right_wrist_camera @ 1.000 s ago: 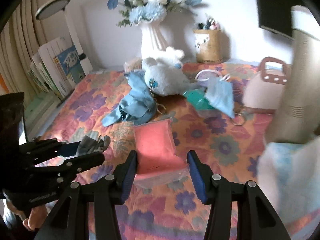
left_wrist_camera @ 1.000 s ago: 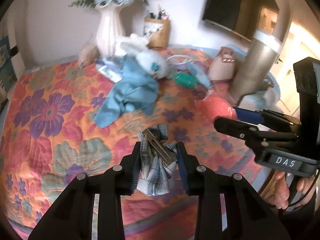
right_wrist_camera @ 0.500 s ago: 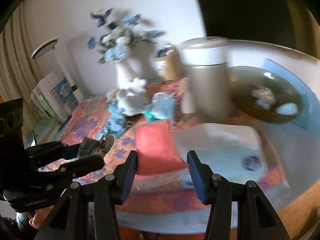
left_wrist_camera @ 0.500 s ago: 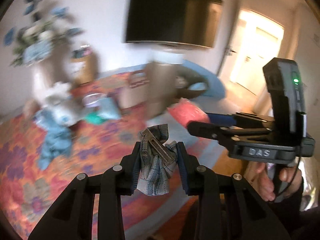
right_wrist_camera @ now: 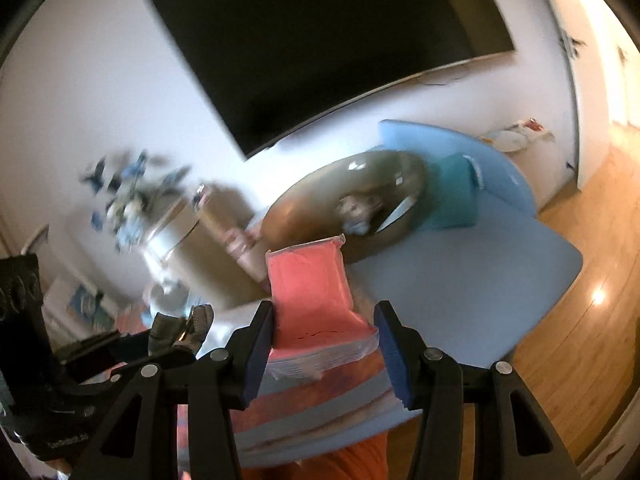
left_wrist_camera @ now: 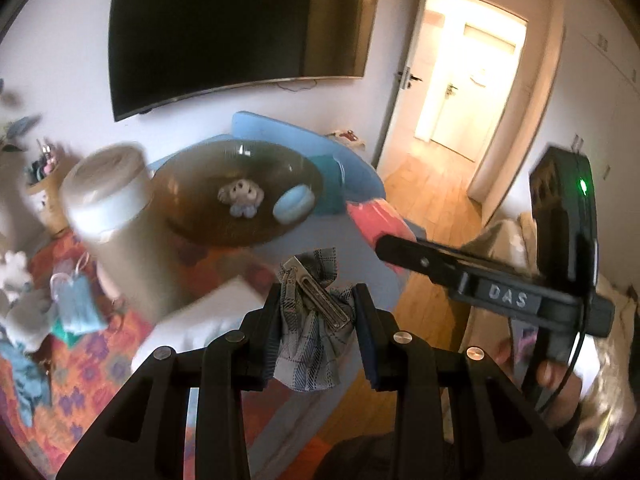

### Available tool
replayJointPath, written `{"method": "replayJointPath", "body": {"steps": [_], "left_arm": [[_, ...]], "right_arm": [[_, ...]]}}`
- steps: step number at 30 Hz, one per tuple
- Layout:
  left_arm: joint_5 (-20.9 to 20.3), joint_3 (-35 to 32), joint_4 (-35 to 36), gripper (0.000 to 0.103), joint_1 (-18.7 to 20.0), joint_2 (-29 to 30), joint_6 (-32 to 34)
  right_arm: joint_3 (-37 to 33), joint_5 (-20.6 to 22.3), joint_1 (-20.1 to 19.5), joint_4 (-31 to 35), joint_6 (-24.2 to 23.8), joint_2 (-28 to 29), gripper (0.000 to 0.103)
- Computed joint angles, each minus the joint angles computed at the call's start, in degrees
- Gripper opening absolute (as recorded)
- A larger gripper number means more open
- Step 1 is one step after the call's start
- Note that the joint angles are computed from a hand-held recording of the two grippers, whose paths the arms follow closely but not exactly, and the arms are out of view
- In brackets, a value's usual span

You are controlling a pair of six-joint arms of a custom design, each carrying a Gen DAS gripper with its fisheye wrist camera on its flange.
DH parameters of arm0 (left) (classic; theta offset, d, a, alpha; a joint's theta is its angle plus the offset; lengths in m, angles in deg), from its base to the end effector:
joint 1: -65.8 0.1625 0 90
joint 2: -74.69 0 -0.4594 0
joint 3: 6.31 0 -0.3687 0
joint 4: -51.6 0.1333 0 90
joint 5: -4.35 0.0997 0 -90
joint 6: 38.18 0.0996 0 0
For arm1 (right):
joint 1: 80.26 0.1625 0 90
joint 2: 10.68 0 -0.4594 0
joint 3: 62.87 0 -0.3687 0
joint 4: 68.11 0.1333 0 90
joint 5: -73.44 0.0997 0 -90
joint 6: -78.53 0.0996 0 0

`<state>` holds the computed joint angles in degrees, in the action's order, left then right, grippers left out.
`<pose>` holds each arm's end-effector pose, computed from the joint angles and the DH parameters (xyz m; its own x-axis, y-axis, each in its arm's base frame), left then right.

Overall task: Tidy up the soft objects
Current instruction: 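Carry the plaid cloth and pink pouch over to the brown glass bowl, then open the left tool over the bowl while the right tool releases the pouch, then move both empty tools back over the bed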

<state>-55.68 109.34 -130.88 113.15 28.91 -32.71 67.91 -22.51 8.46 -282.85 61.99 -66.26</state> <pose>-0.2532 -0.5451 0.1042 -0.7042 0.5084 -0.4957 0.6957 0.6334 -0.3387 0.1119 -0.4966 0.1966 -0.9557 -0.0878 0.2811 -0.2687 0.6507 -0.7102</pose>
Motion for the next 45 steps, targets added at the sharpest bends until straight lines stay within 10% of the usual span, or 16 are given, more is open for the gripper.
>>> {"method": "replayJointPath", "body": {"steps": [6,14,20,31,39,45], "left_arm": [[4.1,-10.7,3.0,0.03,-0.4,5.3,-2.8],[10.0,-24.3,5.5,0.031,2.4,12.7,-3.8],[12.3,-29.1,2.8,0.071,3.5,16.2,-2.1],[6.0,-19.9,-4.6,0.082,2.1,11.7,0.6],[3.0,-1.3,-18.0,0.082,-1.9,0.2,2.4],[8.3,7.1,-12.1,0.082,-1.3,-9.8,-5.3]], "right_arm": [[-8.6,5.5,-1.6,7.5,3.8,-0.7,0.05],[-26.2,0.6,-0.3,19.6,11.9,6.1,0.05],[-36.1,3.6,-2.8,32.6,14.6,9.8,0.075],[-23.6,4.5,-4.5,23.4,12.5,3.6,0.079],[-11.2,0.6,-1.5,15.8,6.4,1.0,0.086],[-6.5,-1.7,3.0,17.2,1.4,3.0,0.086]]}}
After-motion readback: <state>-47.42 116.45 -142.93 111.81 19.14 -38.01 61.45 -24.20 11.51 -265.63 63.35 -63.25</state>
